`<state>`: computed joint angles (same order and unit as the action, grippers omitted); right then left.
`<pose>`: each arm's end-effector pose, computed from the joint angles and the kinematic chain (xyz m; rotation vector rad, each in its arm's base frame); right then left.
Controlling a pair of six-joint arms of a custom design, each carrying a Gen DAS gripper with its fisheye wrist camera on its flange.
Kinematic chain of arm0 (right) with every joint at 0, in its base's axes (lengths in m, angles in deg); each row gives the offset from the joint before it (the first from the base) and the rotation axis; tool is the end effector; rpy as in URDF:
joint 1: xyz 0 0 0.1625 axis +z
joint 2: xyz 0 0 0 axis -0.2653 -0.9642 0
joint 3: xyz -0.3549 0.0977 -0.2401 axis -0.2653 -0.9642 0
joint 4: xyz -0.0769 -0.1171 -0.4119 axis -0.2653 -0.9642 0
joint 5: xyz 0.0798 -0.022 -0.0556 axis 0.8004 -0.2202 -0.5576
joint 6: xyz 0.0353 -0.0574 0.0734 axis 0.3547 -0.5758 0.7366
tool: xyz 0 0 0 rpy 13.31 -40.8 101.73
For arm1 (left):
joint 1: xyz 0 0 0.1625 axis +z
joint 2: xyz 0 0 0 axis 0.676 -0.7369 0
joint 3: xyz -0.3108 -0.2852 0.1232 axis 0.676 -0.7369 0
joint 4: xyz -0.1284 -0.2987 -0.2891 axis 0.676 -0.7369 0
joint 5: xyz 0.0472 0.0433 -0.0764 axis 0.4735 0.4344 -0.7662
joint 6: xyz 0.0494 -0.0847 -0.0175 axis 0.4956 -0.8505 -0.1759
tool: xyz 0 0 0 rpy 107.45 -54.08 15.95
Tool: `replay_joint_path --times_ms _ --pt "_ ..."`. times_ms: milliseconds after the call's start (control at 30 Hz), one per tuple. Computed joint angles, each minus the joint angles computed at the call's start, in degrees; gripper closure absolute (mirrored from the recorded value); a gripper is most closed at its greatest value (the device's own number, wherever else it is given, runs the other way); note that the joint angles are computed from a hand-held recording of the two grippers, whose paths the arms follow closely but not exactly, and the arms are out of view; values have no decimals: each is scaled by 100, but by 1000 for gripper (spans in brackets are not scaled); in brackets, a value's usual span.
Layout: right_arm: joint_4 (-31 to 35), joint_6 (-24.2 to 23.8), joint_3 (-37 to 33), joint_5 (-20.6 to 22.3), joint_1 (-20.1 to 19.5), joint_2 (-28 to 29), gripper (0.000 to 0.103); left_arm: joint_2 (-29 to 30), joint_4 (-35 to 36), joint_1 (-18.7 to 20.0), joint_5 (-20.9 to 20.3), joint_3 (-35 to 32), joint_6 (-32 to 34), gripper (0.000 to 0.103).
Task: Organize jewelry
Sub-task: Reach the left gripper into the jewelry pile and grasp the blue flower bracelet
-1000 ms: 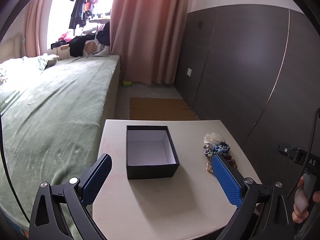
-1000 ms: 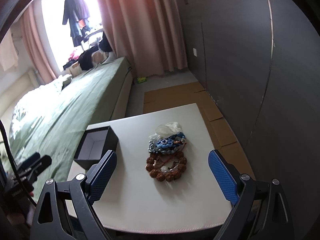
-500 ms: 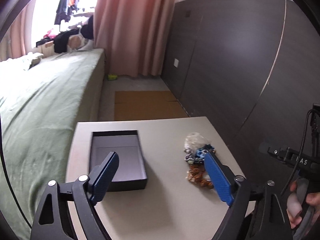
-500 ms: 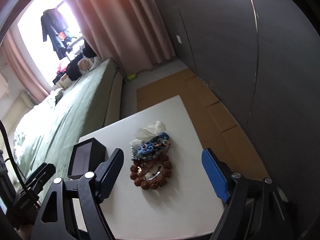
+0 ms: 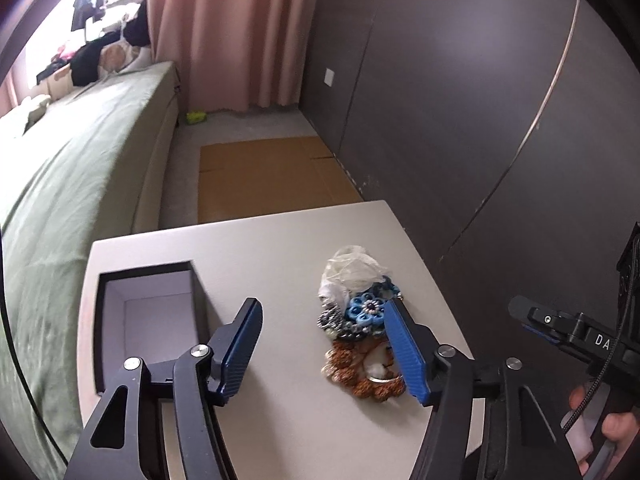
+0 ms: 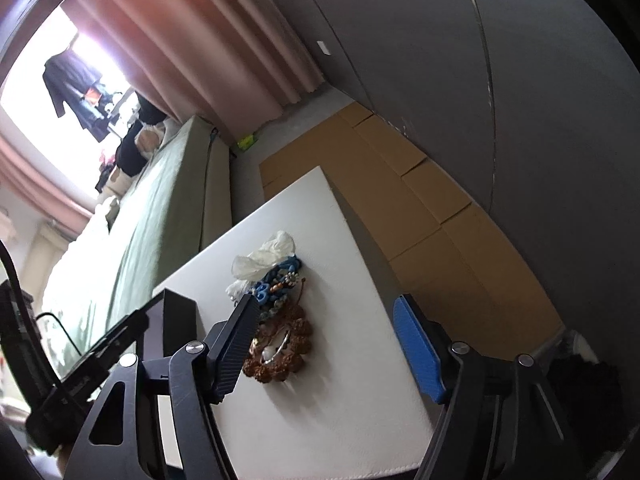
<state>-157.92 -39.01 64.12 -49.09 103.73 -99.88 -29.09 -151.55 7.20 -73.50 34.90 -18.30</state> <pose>0.0797 -0.5872 0.2683 -0.2869 -2.5439 1.1239 -0.3057 -0.6497 0.1037 0.7700 2.5318 -0.6173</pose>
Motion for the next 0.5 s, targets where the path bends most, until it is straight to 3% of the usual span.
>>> replay_joint_path --times_ms 100,233,500 --pt "91 157 -67 212 -133 -7 32 223 242 -19 -32 -249 46 39" --pt "203 329 -156 419 -275 12 33 562 738 -19 -9 -625 -21 48" --pt "409 609 -220 665 -483 -47 33 1061 1415 91 -16 -1150 -229 48"
